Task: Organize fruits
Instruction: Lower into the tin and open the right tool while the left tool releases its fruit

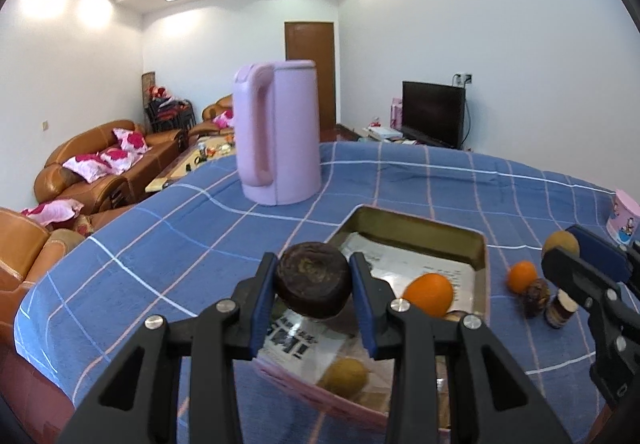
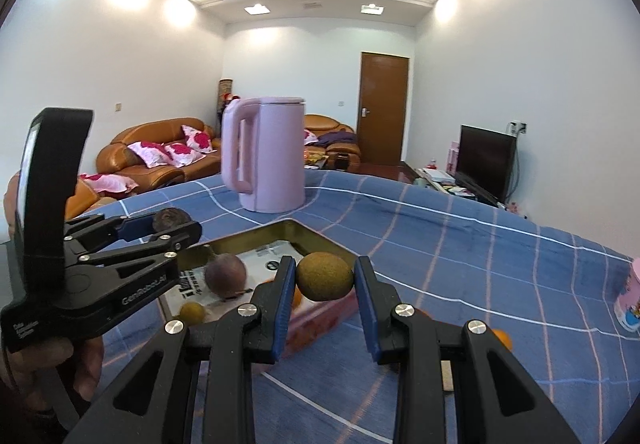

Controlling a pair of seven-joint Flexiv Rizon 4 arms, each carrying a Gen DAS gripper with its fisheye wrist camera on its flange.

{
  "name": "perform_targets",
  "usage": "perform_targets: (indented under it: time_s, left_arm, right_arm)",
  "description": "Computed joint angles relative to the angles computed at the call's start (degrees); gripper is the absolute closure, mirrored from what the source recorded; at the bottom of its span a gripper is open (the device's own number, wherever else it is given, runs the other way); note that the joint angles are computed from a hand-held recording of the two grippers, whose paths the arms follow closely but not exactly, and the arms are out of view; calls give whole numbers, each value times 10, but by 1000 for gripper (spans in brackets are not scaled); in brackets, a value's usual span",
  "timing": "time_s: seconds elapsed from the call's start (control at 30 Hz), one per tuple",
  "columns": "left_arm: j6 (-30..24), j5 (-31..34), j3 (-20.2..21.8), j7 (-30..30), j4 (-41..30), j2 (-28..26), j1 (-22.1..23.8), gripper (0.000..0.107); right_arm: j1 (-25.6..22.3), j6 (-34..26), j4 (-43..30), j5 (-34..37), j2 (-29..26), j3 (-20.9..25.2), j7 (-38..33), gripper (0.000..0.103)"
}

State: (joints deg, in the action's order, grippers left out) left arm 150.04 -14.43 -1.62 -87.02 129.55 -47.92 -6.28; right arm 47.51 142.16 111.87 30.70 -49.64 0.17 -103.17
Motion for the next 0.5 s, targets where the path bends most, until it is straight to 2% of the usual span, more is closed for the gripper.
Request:
perform_targets:
  time_s: [0.5]
  left_arm:
    - [-75, 43, -3, -10, -14, 4, 38, 69]
  right_arm:
    - [33, -96, -39, -37, -12, -25, -4, 71]
